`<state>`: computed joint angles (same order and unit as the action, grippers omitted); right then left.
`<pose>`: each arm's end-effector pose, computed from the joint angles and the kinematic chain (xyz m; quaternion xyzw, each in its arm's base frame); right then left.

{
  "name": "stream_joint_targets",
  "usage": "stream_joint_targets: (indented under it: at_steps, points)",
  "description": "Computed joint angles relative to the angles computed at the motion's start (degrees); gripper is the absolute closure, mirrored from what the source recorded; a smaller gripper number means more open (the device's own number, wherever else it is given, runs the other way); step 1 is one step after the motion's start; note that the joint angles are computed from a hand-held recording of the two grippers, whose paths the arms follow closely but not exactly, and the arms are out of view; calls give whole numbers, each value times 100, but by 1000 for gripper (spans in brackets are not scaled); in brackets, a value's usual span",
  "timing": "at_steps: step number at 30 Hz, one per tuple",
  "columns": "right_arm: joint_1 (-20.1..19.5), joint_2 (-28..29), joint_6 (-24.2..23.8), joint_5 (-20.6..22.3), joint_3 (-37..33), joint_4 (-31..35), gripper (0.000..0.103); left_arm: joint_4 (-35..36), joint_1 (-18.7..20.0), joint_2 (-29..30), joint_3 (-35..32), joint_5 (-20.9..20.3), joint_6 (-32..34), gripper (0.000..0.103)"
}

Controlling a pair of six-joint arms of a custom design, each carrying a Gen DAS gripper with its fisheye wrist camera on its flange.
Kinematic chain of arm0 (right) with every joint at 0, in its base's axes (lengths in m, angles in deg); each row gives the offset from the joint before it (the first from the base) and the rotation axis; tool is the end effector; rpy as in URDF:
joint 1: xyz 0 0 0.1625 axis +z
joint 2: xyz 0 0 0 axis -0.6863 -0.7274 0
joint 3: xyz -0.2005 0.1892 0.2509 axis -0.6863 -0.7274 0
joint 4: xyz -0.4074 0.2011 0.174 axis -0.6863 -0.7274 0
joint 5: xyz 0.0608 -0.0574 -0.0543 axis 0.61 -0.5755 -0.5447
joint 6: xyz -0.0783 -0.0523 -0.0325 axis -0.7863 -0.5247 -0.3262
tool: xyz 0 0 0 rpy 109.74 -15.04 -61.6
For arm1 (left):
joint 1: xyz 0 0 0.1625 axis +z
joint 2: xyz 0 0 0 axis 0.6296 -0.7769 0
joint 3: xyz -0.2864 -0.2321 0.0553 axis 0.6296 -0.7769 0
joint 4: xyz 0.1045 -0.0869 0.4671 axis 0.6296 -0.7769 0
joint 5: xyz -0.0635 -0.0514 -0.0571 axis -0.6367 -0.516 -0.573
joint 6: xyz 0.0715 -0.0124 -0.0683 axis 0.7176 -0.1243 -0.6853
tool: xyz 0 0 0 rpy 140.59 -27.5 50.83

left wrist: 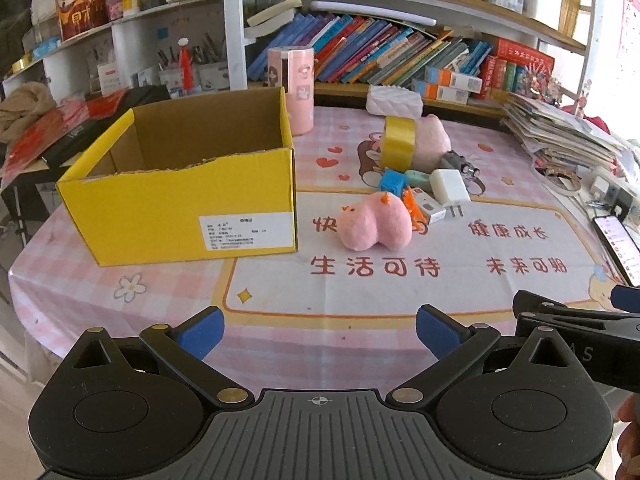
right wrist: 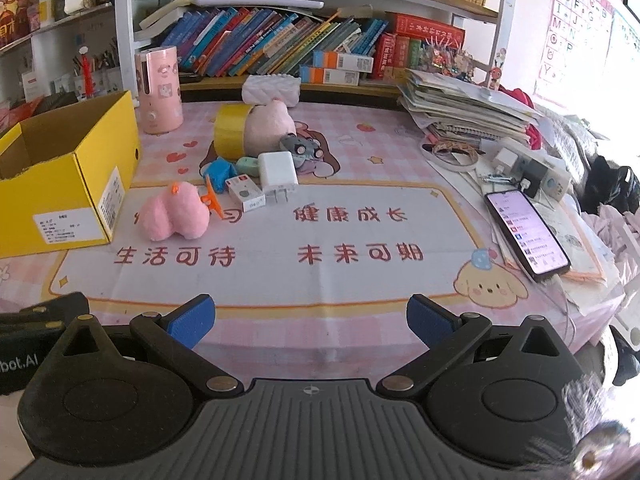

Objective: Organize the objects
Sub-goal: 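Grasp the pink plush chick with the left tool while the right tool grasps the white charger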

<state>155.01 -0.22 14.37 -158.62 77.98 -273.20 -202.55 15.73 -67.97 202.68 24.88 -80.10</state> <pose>0.2995 -0.5858 0.0554 0.1829 -0.8355 0.3691 0.3636 -0.1394 -0.5748 0.2251 0.1033 0.8432 -0.3852 0.3605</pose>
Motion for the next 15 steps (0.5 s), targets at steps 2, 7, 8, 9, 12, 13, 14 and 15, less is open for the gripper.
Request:
stream_joint_targets:
  at_steps: [2, 7, 8, 9, 12, 13, 14, 15]
  points:
    - [-33, 40, -57, 74, -109, 75, 0, -33, 34, 106, -115, 13, -13, 0]
    - [-130, 106, -145, 312, -393, 185, 0, 45, 109, 396, -438, 45, -84, 0]
    - [-159, 105, -125, 389, -446, 214, 0, 59, 121, 454, -504, 42, -84, 0]
    - [-184, 115, -114, 461, -510, 235, 0, 56, 138, 523, -581, 31, -70, 0]
    - [-254, 170, -153, 648, -713, 337, 2, 34, 184, 703, -777, 2, -57, 0]
    - [-281, 191, -174, 713, -790, 411, 2, 29, 201, 769, -844, -11, -74, 0]
    - [-303, 211, -197, 770, -854, 466, 3, 57, 219, 835, -919, -20, -107, 0]
    - [-328, 230, -225, 829, -917, 519, 4, 100, 231, 893, -985, -22, -150, 0]
